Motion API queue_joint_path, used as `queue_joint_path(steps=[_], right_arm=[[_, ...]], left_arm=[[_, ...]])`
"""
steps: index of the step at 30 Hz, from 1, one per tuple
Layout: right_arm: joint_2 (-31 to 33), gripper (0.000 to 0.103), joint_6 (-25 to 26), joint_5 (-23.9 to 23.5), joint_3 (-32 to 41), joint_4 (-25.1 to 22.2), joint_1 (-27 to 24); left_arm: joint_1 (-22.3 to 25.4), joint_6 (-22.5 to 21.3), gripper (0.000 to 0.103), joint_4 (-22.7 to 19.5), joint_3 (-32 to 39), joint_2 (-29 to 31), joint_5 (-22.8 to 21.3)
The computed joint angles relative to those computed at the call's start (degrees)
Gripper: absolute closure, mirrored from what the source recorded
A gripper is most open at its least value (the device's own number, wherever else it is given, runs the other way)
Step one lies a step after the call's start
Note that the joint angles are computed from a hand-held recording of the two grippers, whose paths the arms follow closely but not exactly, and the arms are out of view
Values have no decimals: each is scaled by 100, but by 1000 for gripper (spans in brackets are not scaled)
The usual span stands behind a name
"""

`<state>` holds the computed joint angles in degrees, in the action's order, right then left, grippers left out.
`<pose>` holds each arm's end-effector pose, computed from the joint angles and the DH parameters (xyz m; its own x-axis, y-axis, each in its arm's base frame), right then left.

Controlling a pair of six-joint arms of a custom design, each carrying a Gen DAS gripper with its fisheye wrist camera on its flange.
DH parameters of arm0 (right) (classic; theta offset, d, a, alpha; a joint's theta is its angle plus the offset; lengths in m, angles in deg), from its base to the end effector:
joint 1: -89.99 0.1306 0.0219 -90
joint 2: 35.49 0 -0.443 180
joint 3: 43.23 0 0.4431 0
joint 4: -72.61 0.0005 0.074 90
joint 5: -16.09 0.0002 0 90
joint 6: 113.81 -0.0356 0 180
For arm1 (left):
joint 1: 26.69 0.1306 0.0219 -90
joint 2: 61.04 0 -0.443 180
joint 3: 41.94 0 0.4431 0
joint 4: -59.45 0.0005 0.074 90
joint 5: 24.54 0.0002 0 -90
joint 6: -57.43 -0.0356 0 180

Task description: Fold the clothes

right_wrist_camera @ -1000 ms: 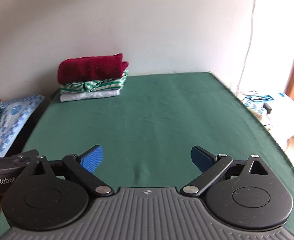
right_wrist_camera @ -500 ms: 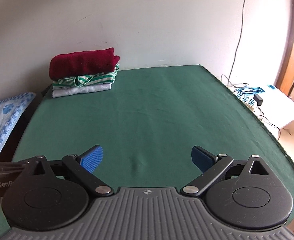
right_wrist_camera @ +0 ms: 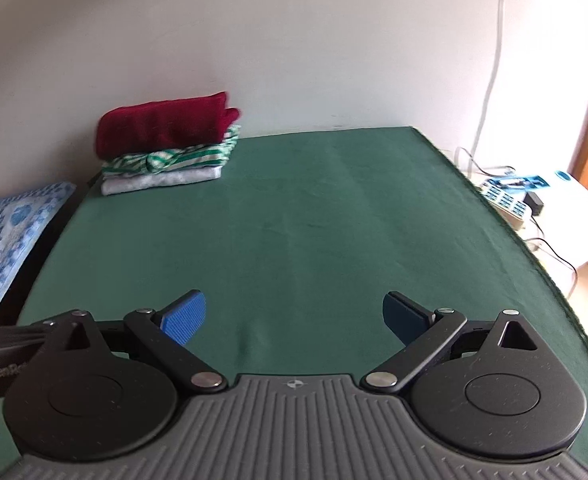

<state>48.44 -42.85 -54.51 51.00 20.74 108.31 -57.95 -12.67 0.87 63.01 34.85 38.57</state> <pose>0.4703 0.1427 0.5788 -0.6152 0.1204 -0.7791 0.1482 0.9883 0.0357 0.4983 -0.2842 0.5605 -0.6835 0.0598 -0.7275 -0.0221 0.9945 0.1025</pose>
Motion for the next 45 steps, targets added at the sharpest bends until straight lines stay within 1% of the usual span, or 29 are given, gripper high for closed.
queue_joint_path(steps=[3, 4, 9, 11, 13, 16, 19, 22, 26, 30, 33, 37, 40, 45], right_arm=[[-49, 6, -115, 75, -1, -194, -211], [-84, 6, -159, 85, -17, -246, -271], [-219, 6, -197, 304, -109, -392, -406], [-260, 6, -198, 402, -148, -415, -421], [-303, 6, -243, 500, -189, -427, -452], [-359, 6, -390, 478, -234, -449, -553], [-384, 6, -498, 418, -261, -484, -624], [-392, 6, -468, 410, -290, -459, -621], [-350, 6, -381, 366, -278, -424, -536], [-281, 6, -285, 258, -226, -356, -459], [-234, 6, -192, 144, -191, -251, -390], [-159, 6, -11, 140, -123, -147, -273], [-110, 6, 76, 50, -77, -113, -221], [-50, 6, 170, -82, -19, -38, -158]], left_arm=[[-175, -232, 0, 101, 211, 178, -99], [-218, -260, 0, 100, 286, 238, -48], [-406, -179, 0, -192, 631, 562, 131], [-489, -273, 0, -265, 739, 657, 107], [-574, -401, 0, -227, 766, 683, 8], [-661, -528, 0, -177, 791, 708, -67], [-692, -562, 0, -236, 802, 732, -18], [-696, -580, 0, -297, 775, 740, -11], [-660, -511, 0, -283, 648, 665, -24], [-545, -341, 0, -373, 563, 615, 43], [-476, -231, 0, -440, 512, 581, 27], [-373, -35, 0, -465, 447, 506, 11], [-313, 85, 0, -480, 412, 464, -21], [-238, 169, 0, -540, 370, 425, -105]])
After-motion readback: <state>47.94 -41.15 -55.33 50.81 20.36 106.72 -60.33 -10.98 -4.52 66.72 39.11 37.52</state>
